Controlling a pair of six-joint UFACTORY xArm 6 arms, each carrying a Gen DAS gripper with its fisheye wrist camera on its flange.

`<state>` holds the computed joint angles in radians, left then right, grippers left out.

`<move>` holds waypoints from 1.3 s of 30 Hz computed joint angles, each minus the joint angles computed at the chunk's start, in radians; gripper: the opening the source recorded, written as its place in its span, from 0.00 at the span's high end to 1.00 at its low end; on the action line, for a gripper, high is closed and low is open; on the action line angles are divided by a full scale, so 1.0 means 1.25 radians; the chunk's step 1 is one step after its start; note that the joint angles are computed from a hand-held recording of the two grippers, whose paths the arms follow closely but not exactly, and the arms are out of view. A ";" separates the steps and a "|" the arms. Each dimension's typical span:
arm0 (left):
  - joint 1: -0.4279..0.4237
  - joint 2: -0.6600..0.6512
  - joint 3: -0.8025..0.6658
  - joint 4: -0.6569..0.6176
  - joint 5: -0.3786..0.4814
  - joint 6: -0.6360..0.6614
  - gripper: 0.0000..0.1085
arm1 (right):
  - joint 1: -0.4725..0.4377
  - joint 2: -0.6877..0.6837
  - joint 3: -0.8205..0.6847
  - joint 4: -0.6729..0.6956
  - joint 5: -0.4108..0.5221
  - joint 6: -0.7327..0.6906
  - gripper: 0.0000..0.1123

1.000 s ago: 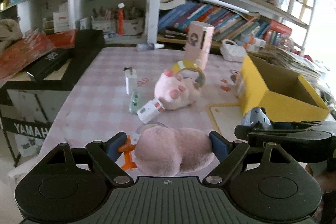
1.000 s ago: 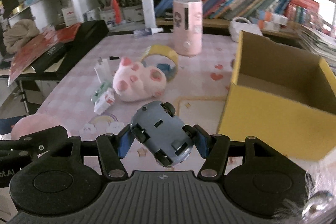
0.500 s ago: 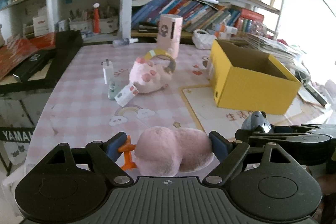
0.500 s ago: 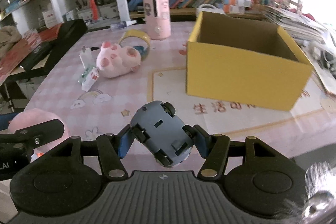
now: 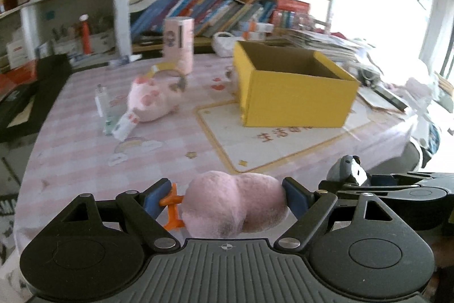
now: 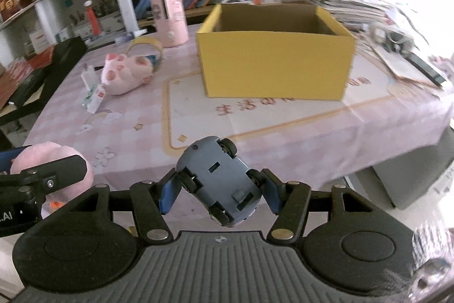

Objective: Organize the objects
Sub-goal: 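Carry the pink plush and grey car with both tools over the yellow box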

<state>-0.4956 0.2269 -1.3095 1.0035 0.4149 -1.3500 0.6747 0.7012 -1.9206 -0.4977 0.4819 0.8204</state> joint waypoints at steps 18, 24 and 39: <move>-0.011 0.102 -0.121 -0.086 -0.072 0.164 0.21 | -0.032 -0.096 0.126 -0.129 0.023 0.188 0.48; -0.008 0.132 -0.161 -0.101 -0.076 0.186 0.21 | -0.043 -0.080 0.098 -0.127 0.034 0.181 0.48; 0.002 0.214 -0.265 -0.204 -0.071 0.292 0.21 | -0.062 0.013 -0.048 -0.050 0.080 0.076 0.48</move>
